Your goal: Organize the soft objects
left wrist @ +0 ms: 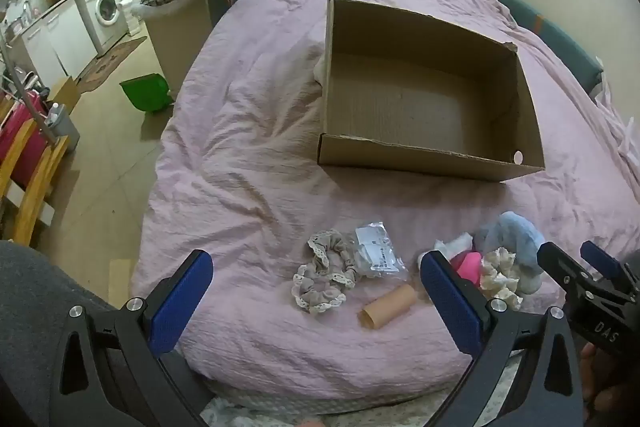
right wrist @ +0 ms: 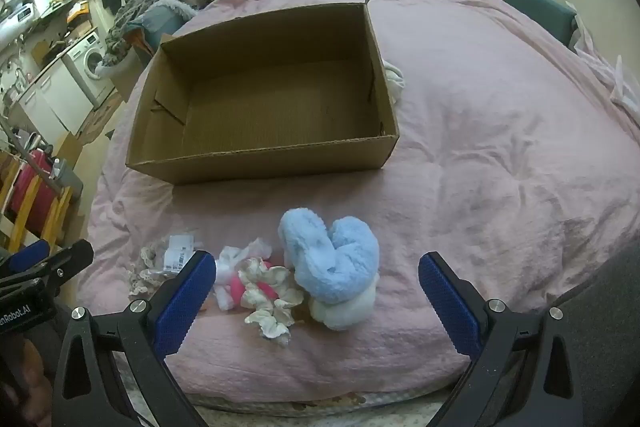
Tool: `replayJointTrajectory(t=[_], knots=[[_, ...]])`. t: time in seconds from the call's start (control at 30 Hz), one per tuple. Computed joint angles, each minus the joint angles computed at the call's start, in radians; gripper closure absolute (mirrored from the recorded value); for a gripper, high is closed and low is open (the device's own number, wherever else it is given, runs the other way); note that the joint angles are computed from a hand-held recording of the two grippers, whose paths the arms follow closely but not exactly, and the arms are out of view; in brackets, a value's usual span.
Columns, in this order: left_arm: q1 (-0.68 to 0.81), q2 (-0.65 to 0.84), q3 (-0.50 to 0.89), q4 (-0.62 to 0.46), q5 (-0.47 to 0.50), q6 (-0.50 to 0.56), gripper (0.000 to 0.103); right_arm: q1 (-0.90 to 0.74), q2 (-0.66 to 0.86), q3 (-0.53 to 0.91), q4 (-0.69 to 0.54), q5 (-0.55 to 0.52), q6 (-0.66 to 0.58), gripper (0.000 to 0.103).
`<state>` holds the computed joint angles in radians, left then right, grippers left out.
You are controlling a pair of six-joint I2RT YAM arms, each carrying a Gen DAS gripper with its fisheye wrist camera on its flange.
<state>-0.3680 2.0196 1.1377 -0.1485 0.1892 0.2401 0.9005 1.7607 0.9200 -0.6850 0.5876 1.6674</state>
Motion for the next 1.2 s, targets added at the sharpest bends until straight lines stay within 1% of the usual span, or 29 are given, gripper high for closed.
replayJointTrajectory(t=[0.13,0.17,0.33,0.7,1.03,1.13,1.2], knots=[[-0.003,-0.001,-0.002,-0.004,0.000,0.004,0.000,0.001,-0.002,-0.002,0.002,0.001,0.000,0.000],[-0.001,0.008,0.014,-0.021,0.002,-0.009,0.000,0.001,-0.002,-0.002,0.002,0.002,-0.002,0.000],[-0.006,0.002,0.000,-0.003,-0.006,-0.013,0.000,0.002,-0.005,-0.005,0.001,0.002,0.002,0.000],[-0.005,0.005,0.012,-0.013,0.001,-0.011,0.000,0.001,-0.018,-0.016,0.001,0.002,0.001,0.000],[-0.004,0.000,0.003,-0.009,0.001,-0.012,0.000,0.001,0.002,0.005,-0.001,0.001,0.000,0.000],[-0.006,-0.001,0.001,-0.007,0.000,-0.012,0.000,-0.004,-0.011,-0.011,0.013,-0.006,-0.004,0.000],[-0.008,0.008,0.008,-0.008,0.001,-0.007,0.000,0.004,-0.005,0.003,-0.005,-0.006,0.011,0.000]])
